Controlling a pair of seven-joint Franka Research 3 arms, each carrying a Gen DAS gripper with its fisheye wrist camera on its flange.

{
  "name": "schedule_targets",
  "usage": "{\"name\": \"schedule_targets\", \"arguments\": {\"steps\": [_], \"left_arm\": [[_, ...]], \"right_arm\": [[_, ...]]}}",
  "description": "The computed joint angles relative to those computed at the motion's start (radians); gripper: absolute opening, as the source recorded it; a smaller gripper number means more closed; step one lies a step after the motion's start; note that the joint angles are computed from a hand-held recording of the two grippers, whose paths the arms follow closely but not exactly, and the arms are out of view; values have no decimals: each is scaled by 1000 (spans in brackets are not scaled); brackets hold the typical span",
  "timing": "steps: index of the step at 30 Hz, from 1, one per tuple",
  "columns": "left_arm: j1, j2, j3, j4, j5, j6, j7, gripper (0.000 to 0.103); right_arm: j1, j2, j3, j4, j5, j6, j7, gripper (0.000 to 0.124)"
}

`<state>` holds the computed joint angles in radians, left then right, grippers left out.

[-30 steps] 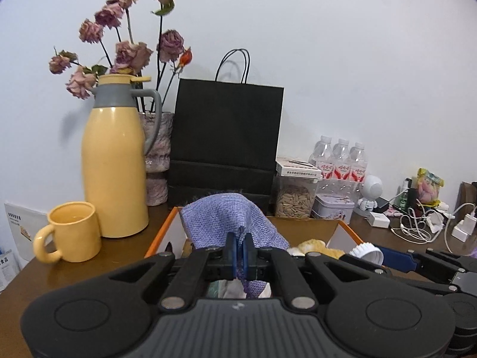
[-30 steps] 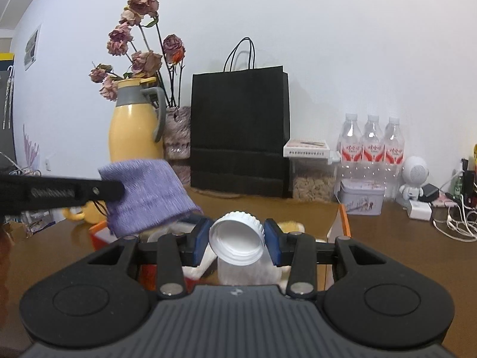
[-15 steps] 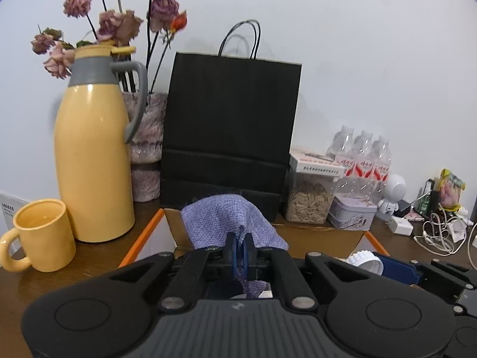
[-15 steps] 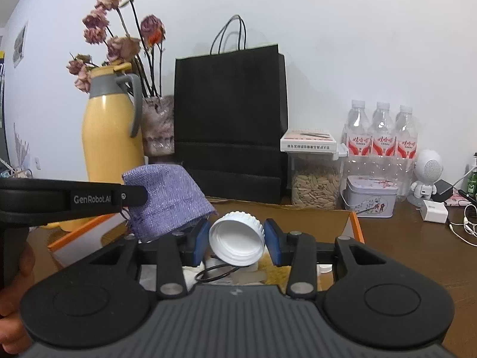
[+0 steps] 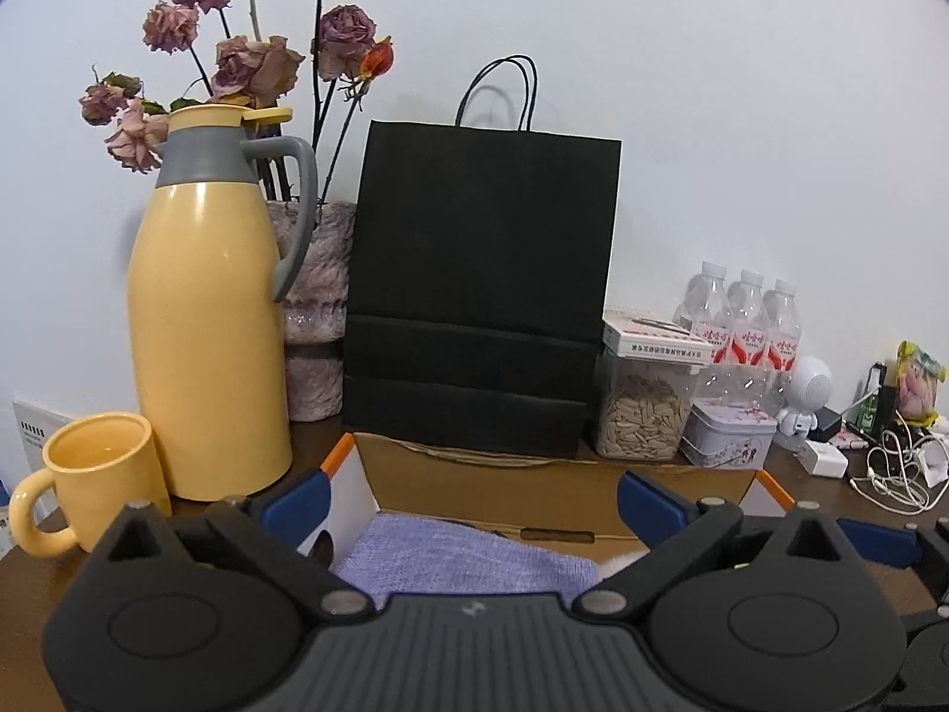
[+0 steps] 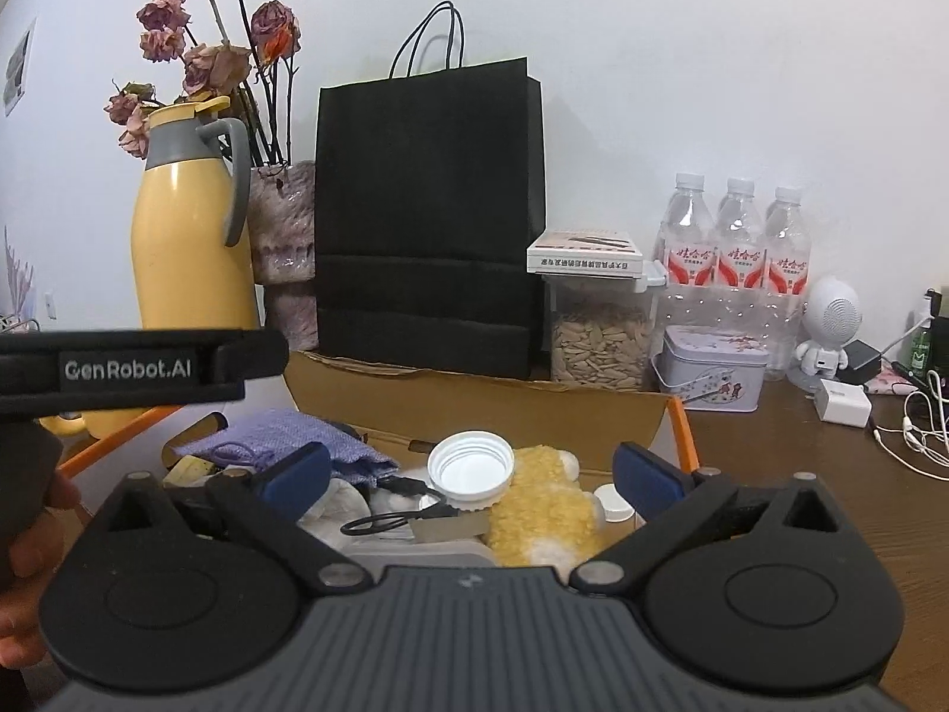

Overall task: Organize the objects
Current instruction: 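Carry the cap and purple pouch into the box and open both tools, then move both open tools back from the box toward the black cable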

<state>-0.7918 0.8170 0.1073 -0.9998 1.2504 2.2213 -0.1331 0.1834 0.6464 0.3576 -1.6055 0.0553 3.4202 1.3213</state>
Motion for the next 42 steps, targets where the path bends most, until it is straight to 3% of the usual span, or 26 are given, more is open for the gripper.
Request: {"name": "schedule_targets", "arguments": {"steps": [5, 12, 29, 37, 42], "left_arm": [[-13, -12, 4, -23, 13, -13, -6, 103], [-33, -106, -9, -174, 119, -28, -129, 103], [23, -308, -185, -501, 214, -112, -223, 103], [65, -386, -249, -632, 187, -102, -226, 103], [96, -432, -280, -708, 167, -88, -239, 103]], "right_arm": [[28, -11, -35, -19, 14, 32, 1, 103], [30, -45, -48, -88, -13, 99, 27, 103], [100, -189, -134, -358, -71, 253, 66, 103], [128, -243, -144, -453, -70, 265, 76, 103], [117, -269, -126, -491, -98, 218, 110, 103]]}}
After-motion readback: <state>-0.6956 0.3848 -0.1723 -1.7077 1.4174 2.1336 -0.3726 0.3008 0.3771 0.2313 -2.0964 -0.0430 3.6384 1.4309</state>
